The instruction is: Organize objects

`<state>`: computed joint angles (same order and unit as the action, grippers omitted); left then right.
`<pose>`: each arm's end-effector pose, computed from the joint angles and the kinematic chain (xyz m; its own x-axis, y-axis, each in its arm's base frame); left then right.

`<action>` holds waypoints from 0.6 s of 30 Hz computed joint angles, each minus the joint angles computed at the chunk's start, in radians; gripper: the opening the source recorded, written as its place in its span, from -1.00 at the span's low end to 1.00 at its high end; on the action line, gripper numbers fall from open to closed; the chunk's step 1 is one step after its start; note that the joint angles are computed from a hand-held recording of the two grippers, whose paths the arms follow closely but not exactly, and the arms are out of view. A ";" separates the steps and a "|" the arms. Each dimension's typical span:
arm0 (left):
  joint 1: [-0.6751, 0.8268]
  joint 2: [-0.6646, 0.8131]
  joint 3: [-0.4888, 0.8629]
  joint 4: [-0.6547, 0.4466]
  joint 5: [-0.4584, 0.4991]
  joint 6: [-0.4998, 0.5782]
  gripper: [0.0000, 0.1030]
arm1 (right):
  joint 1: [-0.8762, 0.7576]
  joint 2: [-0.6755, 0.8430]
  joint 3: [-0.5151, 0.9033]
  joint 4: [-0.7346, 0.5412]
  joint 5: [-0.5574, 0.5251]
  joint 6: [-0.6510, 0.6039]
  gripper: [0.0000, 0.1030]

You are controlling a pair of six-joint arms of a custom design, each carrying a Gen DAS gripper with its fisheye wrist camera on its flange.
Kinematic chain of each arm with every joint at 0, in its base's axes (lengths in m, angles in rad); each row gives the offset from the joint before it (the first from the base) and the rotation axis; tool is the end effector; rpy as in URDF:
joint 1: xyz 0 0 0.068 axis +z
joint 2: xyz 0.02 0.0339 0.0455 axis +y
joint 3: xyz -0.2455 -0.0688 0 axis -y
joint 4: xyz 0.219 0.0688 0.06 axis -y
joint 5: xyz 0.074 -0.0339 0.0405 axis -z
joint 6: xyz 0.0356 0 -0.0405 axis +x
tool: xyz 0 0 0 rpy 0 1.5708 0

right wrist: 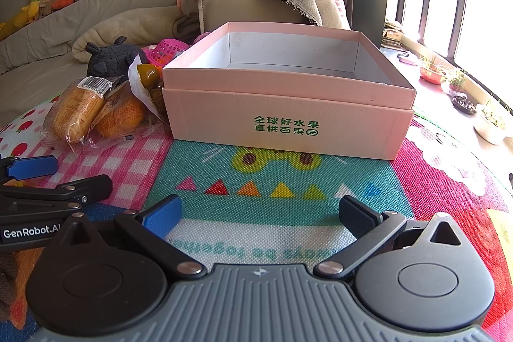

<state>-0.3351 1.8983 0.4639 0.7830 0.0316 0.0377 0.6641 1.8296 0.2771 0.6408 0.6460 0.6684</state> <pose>0.2597 -0.0916 0.0707 -0.5589 0.2345 -0.7954 0.3738 0.9275 0.0108 0.1782 0.1123 0.0520 -0.6137 0.1481 -0.7756 0.2274 0.9738 0.0060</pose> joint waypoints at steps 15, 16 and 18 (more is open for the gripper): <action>0.007 -0.006 -0.006 0.000 0.005 0.005 0.70 | 0.000 0.000 0.000 0.000 0.000 0.000 1.00; 0.006 -0.006 -0.006 -0.001 0.005 0.005 0.70 | 0.000 0.000 0.000 0.000 0.000 0.000 1.00; 0.006 -0.006 -0.007 0.000 0.005 0.005 0.70 | 0.000 0.000 0.000 0.000 0.000 0.000 1.00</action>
<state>-0.3286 1.8924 0.4572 0.7829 0.0369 0.0426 0.6642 1.8297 0.2771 0.6409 0.6462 0.6684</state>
